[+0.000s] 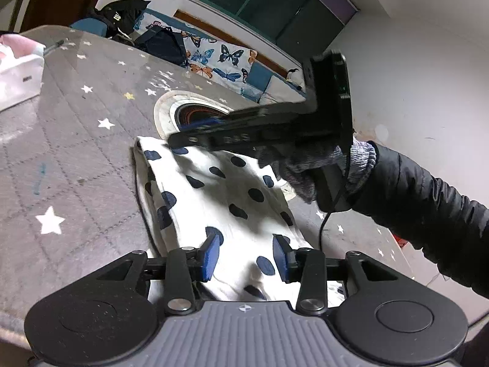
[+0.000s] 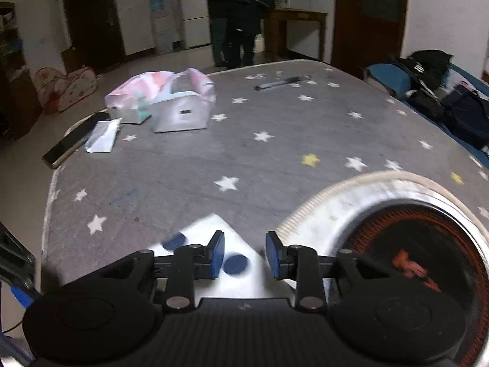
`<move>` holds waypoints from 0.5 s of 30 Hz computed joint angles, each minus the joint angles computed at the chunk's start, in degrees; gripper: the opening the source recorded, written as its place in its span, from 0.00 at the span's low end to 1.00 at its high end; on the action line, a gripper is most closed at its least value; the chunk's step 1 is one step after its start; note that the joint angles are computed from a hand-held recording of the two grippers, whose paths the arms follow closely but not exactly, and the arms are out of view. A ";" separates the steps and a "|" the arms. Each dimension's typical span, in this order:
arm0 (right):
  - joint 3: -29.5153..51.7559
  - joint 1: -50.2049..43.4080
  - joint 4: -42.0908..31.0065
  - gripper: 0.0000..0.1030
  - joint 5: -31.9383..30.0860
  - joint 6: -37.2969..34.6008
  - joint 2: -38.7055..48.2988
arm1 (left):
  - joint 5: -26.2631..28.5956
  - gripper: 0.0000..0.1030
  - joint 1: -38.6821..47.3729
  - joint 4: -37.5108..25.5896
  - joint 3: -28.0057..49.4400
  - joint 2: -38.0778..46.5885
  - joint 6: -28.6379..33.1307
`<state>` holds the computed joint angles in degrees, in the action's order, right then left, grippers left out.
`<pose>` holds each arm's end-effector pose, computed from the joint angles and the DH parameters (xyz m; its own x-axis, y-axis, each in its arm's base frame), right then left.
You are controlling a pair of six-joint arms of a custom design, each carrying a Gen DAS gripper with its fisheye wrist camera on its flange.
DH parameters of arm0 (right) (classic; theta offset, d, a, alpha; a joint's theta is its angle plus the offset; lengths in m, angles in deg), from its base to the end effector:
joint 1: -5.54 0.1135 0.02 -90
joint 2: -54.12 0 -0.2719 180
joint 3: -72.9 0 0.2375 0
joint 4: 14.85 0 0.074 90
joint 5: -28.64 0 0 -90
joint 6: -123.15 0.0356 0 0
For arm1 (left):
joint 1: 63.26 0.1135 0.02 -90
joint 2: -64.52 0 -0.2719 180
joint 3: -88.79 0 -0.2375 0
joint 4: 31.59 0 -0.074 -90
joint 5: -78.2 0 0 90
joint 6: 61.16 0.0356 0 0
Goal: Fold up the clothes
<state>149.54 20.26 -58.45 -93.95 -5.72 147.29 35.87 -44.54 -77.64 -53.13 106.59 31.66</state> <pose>0.2993 0.0985 0.2272 -0.3558 -0.6402 -0.6809 -0.8950 0.4431 0.0511 0.1202 0.0129 0.2041 -0.7136 -0.2068 -0.6694 0.2690 0.8013 -0.5344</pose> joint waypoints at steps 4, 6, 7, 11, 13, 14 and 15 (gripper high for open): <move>0.29 -5.18 -3.31 0.36 0.07 -3.73 -0.55 | 1.78 0.44 5.02 -10.14 2.20 -3.03 6.82; 0.59 -7.64 -4.63 0.38 -0.21 -4.99 -0.25 | 3.22 0.45 8.46 -15.62 3.54 -3.41 11.81; 0.64 -8.67 -4.97 0.39 -0.37 -5.53 -0.10 | 4.28 0.47 10.71 -18.86 4.31 -3.20 15.32; 1.67 -11.64 -6.18 0.40 -0.94 -6.21 1.38 | 6.55 0.53 19.16 -32.40 6.76 -1.08 30.97; 2.48 -12.32 -6.96 0.40 -1.32 -6.09 2.52 | 5.57 0.53 21.14 -35.72 6.84 0.08 35.21; 2.59 -12.38 -7.00 0.40 -1.40 -5.93 2.84 | 5.06 0.53 21.38 -36.34 6.64 0.37 35.97; 2.72 -12.45 -7.05 0.40 -1.48 -5.76 3.16 | 4.60 0.53 21.62 -37.00 6.44 0.63 36.77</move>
<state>152.26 7.82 -65.50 -95.43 -11.48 150.46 40.47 -22.92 -114.64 -46.70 107.23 68.43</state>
